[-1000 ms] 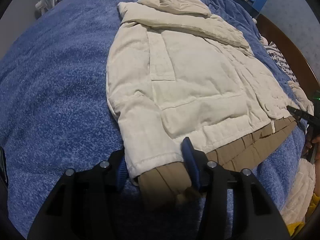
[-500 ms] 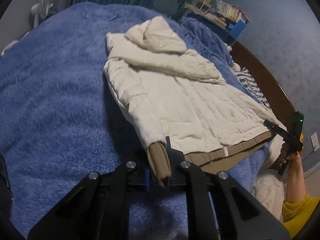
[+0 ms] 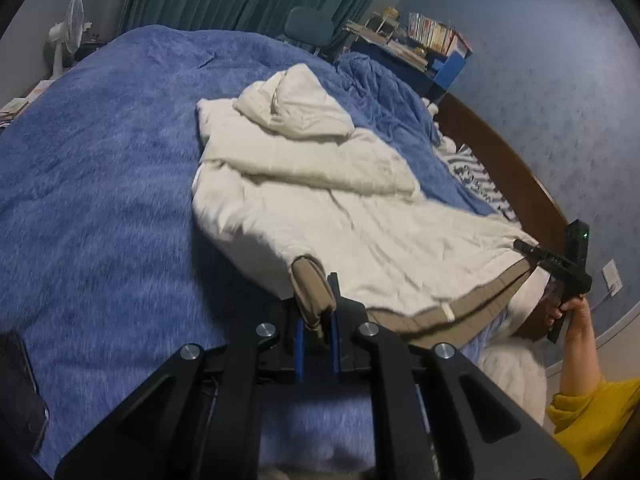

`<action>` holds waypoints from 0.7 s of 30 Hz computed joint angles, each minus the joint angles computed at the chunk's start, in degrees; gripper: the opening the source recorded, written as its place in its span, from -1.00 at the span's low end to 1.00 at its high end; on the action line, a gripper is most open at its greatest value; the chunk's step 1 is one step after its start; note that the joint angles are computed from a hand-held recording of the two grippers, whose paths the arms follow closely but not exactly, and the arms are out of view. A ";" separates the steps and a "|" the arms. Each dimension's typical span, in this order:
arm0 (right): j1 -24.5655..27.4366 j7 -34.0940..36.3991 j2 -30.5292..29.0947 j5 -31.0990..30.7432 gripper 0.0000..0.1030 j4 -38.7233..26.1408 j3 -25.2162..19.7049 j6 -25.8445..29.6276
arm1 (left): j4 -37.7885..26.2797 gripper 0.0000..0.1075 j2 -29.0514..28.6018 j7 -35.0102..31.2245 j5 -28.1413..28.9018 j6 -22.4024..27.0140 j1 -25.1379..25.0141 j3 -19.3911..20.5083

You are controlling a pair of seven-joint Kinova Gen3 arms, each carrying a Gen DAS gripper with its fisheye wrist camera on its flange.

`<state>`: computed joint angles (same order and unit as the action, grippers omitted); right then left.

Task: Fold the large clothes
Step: 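Grasp the tan-lined hem with the left gripper while the right gripper grasps the hem too, then lift the held hem with both grippers and fold it up toward the hood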

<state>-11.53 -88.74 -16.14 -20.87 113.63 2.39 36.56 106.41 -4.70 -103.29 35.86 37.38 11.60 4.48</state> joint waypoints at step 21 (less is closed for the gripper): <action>-1.66 -24.57 34.83 25.88 -0.82 -44.19 -2.04 8.90 | -50.29 -0.87 33.43 22.15 -29.75 11.86 -5.00 7.27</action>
